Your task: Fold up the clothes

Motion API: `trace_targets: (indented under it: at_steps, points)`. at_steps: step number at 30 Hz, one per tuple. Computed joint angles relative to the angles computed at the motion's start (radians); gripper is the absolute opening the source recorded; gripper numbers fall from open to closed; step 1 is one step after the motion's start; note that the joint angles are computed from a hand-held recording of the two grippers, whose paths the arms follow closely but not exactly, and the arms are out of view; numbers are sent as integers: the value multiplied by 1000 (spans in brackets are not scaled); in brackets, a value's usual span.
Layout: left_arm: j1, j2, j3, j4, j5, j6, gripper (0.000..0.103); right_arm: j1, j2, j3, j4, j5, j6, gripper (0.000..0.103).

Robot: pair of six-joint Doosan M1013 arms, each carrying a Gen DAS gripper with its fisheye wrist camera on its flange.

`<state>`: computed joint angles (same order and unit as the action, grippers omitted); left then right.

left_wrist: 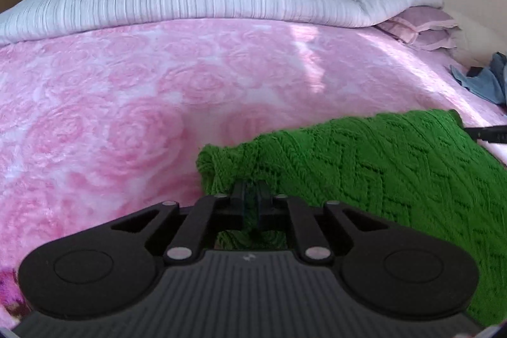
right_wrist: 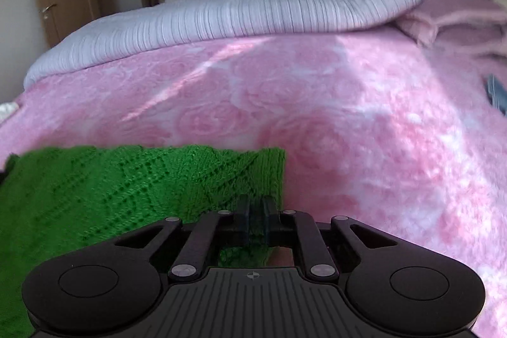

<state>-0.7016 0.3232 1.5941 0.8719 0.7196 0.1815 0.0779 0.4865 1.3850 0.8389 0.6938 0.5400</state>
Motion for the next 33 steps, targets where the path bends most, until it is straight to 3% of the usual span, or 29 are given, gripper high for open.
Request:
trace_targets:
  at_steps: [3,6,10,13,15,18,20,24,28,30,33]
  points:
    - [-10,-15,-3,-15,28,-34,7,8,-27,6,-88,-6,88,11]
    - [-58,-64,37,65,24,-168,9,0,-77,47,-106,-18,128,11]
    - [-144,-96,60,104,56,-206,9,-52,-192,196,70,-14,-12,11]
    - [-206,-99,73,133,84,-225,9,-68,-263,298,102,-12,-45,11]
    - [-232,-92,81,139,98,-231,12,-66,-299,362,132,-59,-80,11]
    - [-252,-57,67,98,173,-182,15,-53,-317,425,202,-138,-159,11]
    - [-261,-52,57,109,203,-194,15,-36,-317,437,156,-192,-128,11]
    - [-279,-57,37,136,257,-187,14,-30,-337,417,83,-177,-25,11]
    - [-285,-40,18,114,264,-176,14,-31,-363,445,271,-150,-203,11]
    - [-284,-14,-8,63,296,-131,15,-15,-353,444,211,-138,-135,12]
    - [-299,15,-35,82,363,-117,15,14,-341,443,95,-155,-21,12]
